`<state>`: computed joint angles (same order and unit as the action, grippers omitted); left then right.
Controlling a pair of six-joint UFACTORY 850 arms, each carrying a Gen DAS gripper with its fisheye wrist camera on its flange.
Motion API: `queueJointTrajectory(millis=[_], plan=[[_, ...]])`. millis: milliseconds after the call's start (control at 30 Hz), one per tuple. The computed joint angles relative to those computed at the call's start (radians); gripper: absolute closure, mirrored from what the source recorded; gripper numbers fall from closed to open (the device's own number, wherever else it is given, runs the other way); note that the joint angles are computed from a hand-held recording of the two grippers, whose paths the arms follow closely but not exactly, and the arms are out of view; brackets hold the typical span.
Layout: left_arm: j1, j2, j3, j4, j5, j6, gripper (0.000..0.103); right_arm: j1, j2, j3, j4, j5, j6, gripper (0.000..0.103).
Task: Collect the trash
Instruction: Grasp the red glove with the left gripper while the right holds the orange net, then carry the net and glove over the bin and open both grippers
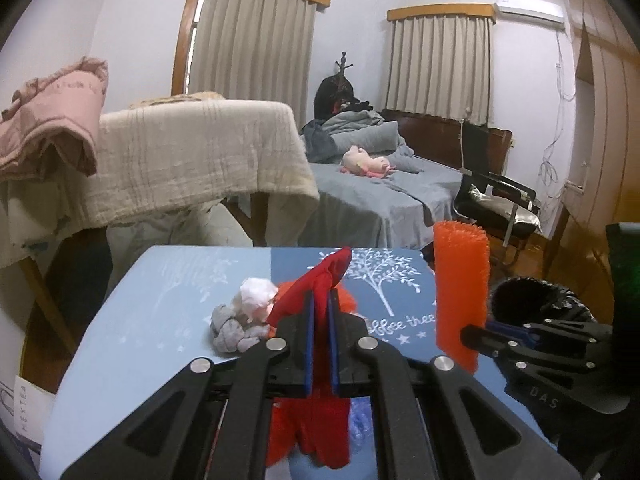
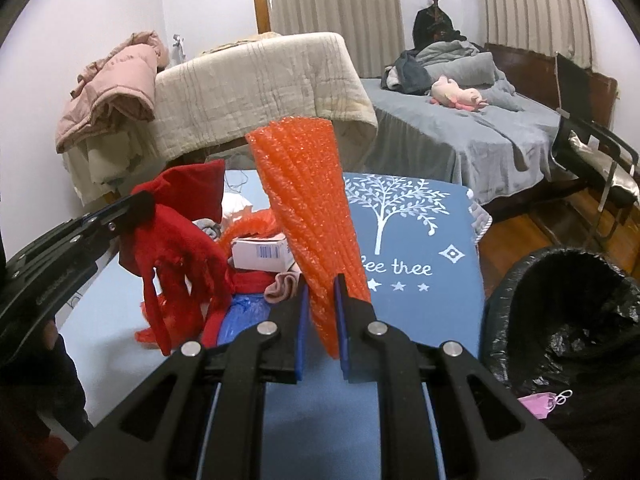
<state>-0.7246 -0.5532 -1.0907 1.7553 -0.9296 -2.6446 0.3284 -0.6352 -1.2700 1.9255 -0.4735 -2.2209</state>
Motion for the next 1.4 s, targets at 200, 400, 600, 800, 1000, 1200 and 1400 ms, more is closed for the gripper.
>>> queueJointTrajectory(millis=[200, 400, 600, 800, 1000, 1200, 1400], plan=[[-0.011, -0.012, -0.043, 0.008, 0.013, 0.036, 0.097, -0.027, 0.032, 0.026, 0.016, 0.000, -0.006, 0.091], [-0.021, -0.041, -0.098, 0.041, 0.044, 0.052, 0.097, -0.063, 0.053, 0.046, 0.034, 0.000, -0.010, 0.091], [-0.027, -0.085, -0.175, 0.086, 0.090, 0.067, 0.097, -0.107, 0.071, 0.064, 0.086, 0.011, -0.049, 0.091], [-0.028, -0.141, -0.268, 0.127, 0.148, 0.084, 0.097, -0.160, 0.084, 0.080, 0.153, 0.020, -0.108, 0.091], [-0.032, -0.200, -0.364, 0.157, 0.202, 0.114, 0.097, -0.210, 0.081, 0.076, 0.202, 0.038, -0.143, 0.091], [-0.030, -0.275, -0.489, 0.170, 0.264, 0.165, 0.097, -0.250, 0.065, 0.064, 0.253, 0.065, -0.184, 0.091], [-0.026, -0.368, -0.645, 0.159, 0.337, 0.235, 0.097, -0.290, 0.029, 0.032, 0.299, 0.107, -0.217, 0.091]])
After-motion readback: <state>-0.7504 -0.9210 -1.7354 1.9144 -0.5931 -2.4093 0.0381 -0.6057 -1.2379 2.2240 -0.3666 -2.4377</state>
